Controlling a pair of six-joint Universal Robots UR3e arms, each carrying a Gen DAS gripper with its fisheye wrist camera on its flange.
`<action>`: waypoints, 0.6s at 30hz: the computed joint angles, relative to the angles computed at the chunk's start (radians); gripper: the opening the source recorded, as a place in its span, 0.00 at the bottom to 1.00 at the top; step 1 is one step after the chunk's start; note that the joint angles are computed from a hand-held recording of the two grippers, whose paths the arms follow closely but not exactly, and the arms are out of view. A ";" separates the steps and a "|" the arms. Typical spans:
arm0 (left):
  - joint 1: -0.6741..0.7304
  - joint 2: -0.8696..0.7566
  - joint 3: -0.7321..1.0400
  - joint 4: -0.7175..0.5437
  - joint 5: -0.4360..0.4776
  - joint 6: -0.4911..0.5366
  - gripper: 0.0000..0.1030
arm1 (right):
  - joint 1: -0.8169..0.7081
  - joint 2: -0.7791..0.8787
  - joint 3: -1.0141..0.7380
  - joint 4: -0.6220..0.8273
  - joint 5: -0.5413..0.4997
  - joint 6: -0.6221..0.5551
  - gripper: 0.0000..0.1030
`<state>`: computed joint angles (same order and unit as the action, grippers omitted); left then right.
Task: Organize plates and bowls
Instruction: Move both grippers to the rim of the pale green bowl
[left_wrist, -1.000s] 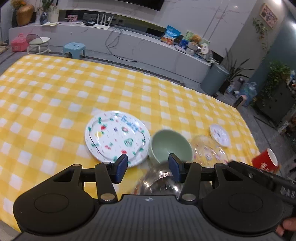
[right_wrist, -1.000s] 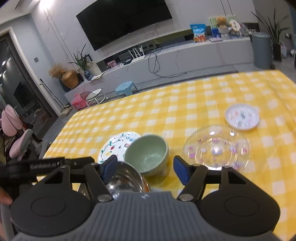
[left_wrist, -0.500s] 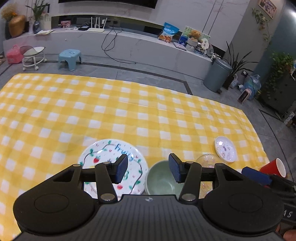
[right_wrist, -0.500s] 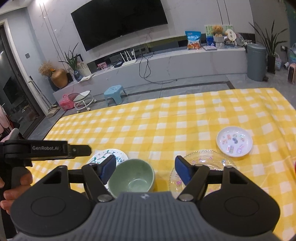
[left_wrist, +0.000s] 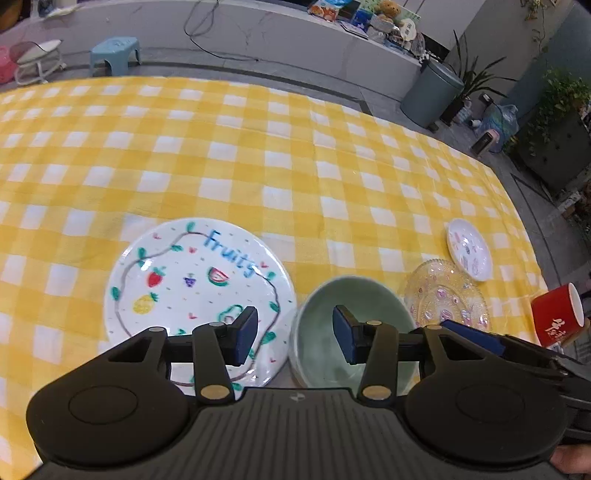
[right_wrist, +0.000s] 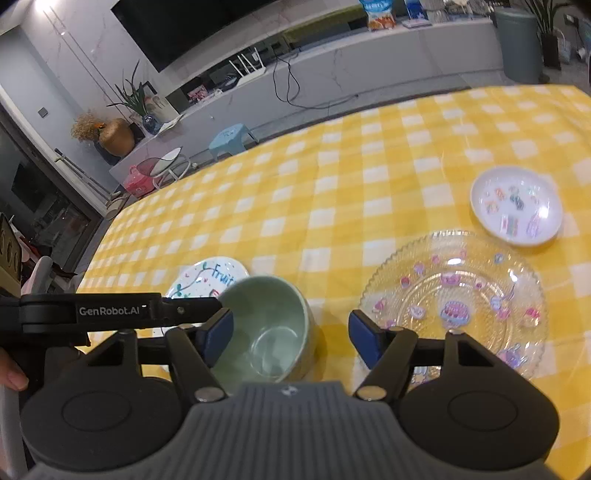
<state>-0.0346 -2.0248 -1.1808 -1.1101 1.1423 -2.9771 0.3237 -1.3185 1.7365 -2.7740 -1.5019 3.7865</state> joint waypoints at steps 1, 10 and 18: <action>0.006 -0.003 0.002 -0.017 -0.018 0.010 0.51 | 0.000 0.004 0.003 -0.005 0.003 -0.001 0.64; 0.006 -0.046 0.051 -0.113 -0.044 0.028 0.35 | -0.009 0.014 0.027 0.001 0.074 -0.035 0.50; -0.003 -0.051 0.054 -0.133 -0.030 0.017 0.24 | -0.026 0.052 0.048 -0.038 0.142 -0.006 0.38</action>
<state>-0.0378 -2.0761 -1.1263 -1.2435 1.1127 -2.9601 0.2977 -1.2667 1.7842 -2.8124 -1.3597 3.7801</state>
